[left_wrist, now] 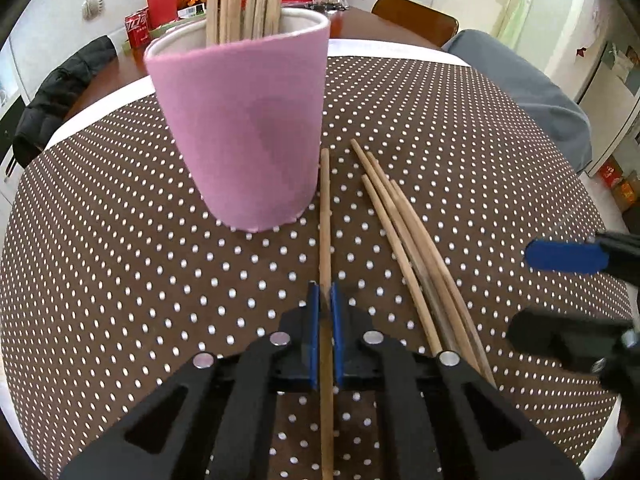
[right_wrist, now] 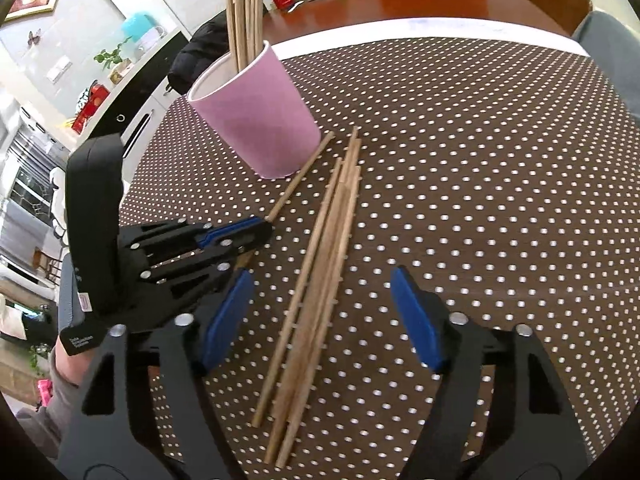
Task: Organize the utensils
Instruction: 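Close the left gripper on a chopstick while the right gripper grasps another, then lift both chopsticks upright and carry them over the pink cup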
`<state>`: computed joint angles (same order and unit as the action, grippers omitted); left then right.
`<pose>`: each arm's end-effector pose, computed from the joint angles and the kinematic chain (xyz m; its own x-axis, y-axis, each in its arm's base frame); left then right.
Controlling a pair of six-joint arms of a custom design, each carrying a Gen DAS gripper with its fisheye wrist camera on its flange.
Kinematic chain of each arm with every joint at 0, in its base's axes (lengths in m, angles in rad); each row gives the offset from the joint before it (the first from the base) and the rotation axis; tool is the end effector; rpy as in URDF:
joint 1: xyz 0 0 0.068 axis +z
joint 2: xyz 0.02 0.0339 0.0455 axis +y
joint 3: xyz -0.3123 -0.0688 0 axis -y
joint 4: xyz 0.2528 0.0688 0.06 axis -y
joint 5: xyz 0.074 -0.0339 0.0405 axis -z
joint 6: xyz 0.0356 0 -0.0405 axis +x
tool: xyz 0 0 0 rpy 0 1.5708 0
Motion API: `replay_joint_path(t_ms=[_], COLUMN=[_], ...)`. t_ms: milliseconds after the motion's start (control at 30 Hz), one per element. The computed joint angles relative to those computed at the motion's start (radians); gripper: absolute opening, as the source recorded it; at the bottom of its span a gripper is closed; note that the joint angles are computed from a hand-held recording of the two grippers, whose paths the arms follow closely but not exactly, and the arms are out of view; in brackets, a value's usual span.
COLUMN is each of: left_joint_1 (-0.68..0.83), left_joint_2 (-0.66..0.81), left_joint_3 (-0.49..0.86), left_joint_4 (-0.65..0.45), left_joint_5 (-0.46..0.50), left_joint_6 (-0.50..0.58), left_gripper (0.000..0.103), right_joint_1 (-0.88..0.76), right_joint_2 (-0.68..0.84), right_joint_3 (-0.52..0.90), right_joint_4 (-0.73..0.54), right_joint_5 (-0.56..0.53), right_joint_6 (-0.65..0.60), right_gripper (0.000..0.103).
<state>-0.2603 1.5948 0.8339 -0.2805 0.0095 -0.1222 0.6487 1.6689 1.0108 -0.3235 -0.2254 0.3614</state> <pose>0.2969 -0.0794 0.2002 -0.8598 0.1028 -0.5002 0.1584 0.9849 -0.0697 0.2723 0.2164 0.2268 -0.8629 -0.2217 -0.4541 -0.4092 0.8340 0.3703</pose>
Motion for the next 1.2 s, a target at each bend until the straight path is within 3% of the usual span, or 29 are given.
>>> replay_joint_path(t_ms=[33,133,200,533,833,933,1000,1100,1133,1167,1200], left_joint_1=[0.007,0.023,0.035,0.173,0.223,0.196,0.149,0.124,0.114,0.110,0.114], left_joint_2=[0.006,0.031,0.039,-0.163,-0.284,-0.264,-0.220,-0.152,-0.147,-0.143,-0.137], left_joint_3=[0.009,0.026,0.027,-0.182,-0.242,-0.223,-0.182,-0.154,-0.153,-0.149,-0.141], left_joint_4=[0.006,0.008,0.024,0.055,-0.006,-0.011,-0.007,0.019,0.029,0.028,0.024], left_joint_5=[0.013,0.047,0.052,0.109,0.128,0.105,0.081,0.067,0.058,0.057,0.079], left_joint_6=[0.009,0.021,0.025,0.041,0.090,0.086,0.055,0.049,0.057,0.062,0.065], left_gripper=[0.018,0.018,0.006,0.007,0.007,0.009,0.018,0.019,0.019,0.006,0.006], right_joint_1=[0.000,0.001,0.006,0.106,0.136,0.151,0.158,0.159,0.157,0.151,0.145], right_joint_2=[0.002,0.007,0.019,0.218,0.328,0.358,0.388,0.392,0.385,0.368,0.322], right_joint_3=[0.005,0.020,0.040,0.282,0.415,0.464,0.516,0.519,0.506,0.477,0.399], right_joint_4=[-0.002,-0.010,-0.020,-0.173,-0.292,-0.318,-0.346,-0.339,-0.326,-0.299,-0.252], right_joint_5=[-0.004,-0.018,-0.019,0.052,0.184,0.205,0.238,0.245,0.234,0.211,0.191], right_joint_6=[0.000,0.009,0.009,-0.052,-0.013,-0.008,-0.020,-0.038,-0.034,-0.027,-0.022], right_gripper=[0.059,0.045,0.036,0.030,0.025,0.023,0.013,0.009,0.009,0.008,0.007])
